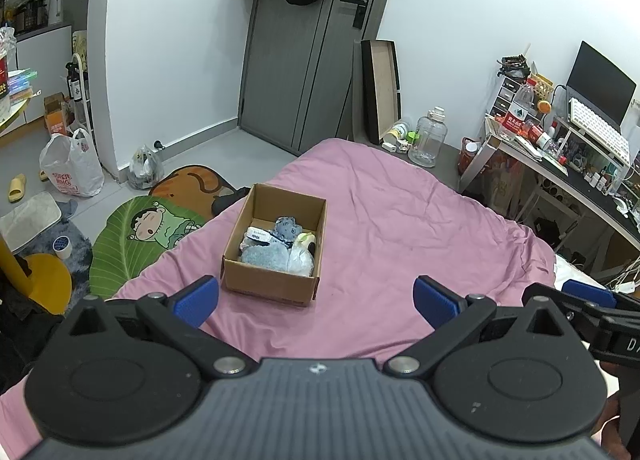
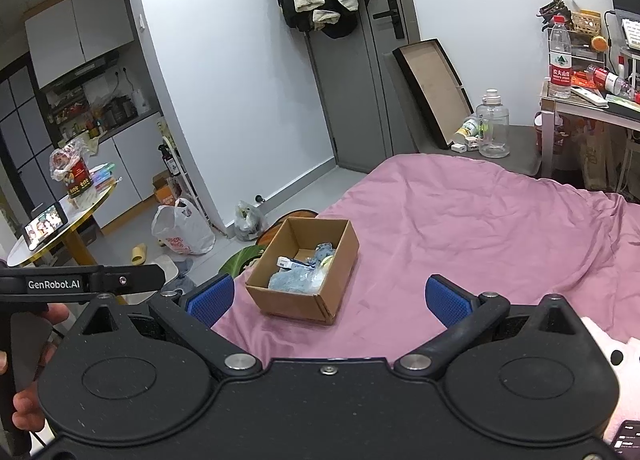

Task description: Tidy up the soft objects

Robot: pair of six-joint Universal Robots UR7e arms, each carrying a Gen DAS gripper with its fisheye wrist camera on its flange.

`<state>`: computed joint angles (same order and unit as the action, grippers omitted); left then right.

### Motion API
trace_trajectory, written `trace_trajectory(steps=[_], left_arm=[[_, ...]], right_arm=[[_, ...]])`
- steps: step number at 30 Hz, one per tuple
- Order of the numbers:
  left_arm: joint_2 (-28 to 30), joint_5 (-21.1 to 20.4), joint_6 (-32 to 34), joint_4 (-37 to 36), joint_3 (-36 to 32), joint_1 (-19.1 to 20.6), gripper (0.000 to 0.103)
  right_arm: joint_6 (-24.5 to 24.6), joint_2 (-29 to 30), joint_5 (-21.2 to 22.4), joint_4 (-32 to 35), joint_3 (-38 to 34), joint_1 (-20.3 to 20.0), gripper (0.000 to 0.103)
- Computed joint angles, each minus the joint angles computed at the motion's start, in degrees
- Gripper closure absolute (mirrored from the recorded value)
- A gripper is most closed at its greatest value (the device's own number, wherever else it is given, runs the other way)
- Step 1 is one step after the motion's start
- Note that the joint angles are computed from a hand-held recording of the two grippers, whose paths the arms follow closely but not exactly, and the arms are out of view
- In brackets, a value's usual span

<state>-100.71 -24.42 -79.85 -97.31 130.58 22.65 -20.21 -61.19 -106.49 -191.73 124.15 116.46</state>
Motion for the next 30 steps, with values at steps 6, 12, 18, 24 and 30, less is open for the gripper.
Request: trace_trajectory(steps=[6, 12, 18, 24, 30], left_arm=[[-0.06, 0.0, -0.03, -0.07, 0.07, -0.06, 0.0], [0.04, 0.13, -0.05, -0.25, 0.16, 0.09, 0.0], [0.0, 0.1, -0.07, -0.34, 0.39, -0.06, 0.0], [0.0, 0.04, -0.33, -0.07, 0.42, -0.15, 0.0], [0.06, 0.09, -0.26, -0.19, 0.48, -0.15, 0.0]], right_arm=[[-0.32, -0.18, -0.23, 0.36, -0.06, 0.18, 0.0], [-0.54, -0.13, -0.3, 0.56, -0.1, 0.34, 0.0], [-0.89, -0.16, -0.18, 0.57, -0.12, 0.25, 0.0], [-0.82, -0.21, -0.25, 0.66, -0.08, 0.29, 0.0], [-0.88, -0.21, -0.53, 0.5, 0.04, 0.33, 0.0]])
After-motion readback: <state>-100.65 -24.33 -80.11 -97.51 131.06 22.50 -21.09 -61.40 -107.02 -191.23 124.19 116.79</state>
